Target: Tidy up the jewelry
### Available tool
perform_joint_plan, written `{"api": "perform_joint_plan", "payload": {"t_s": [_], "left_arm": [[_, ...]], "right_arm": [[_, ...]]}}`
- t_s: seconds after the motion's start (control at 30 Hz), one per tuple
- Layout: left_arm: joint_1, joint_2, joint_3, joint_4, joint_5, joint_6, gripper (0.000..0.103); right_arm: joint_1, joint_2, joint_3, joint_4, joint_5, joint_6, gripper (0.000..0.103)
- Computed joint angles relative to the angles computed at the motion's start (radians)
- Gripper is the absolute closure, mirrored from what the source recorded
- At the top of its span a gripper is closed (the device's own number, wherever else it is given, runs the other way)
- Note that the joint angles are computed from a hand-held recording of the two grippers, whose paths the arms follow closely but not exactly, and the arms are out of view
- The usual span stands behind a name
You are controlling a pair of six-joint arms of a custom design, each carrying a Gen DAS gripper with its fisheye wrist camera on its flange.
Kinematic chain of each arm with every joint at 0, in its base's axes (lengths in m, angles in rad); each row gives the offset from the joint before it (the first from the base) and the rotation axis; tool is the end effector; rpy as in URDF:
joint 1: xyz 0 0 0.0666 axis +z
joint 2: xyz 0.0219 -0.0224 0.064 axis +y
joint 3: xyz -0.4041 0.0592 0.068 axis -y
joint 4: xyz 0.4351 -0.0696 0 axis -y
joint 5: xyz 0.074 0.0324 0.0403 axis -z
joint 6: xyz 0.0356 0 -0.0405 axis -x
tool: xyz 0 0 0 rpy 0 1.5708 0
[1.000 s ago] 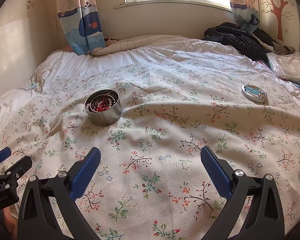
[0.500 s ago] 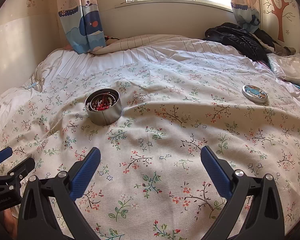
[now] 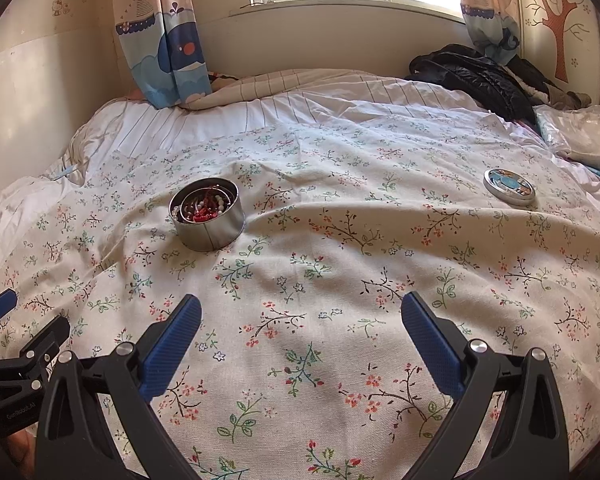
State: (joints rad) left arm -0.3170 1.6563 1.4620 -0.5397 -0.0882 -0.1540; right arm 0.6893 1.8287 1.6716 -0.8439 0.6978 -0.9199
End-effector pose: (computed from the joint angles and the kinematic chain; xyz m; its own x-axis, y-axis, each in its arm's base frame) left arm 0.6016 -0.1945 0.3699 -0.5908 0.3546 -0.7247 0.3431 0.9234 0.1722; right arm 0.5356 0.4113 0.3505 -0.5686 0.3213 -0.7573 0.3837 0.9179 0.1014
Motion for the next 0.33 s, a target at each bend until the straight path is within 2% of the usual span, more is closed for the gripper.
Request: {"api": "perform_joint_plan", "payload": {"t_s": [0.1, 0.33], "left_arm": [[0.008, 0.013, 0.02, -0.04, 0.036, 0.015, 0.007], [0.017, 0.005, 0.009, -0.025, 0.035, 0.046, 0.007]], "right_arm": [[0.0, 0.0, 0.001, 0.0, -0.001, 0.0, 0.007], [-0.001, -0.002, -0.001, 0.001, -0.001, 0.001, 0.007]]}}
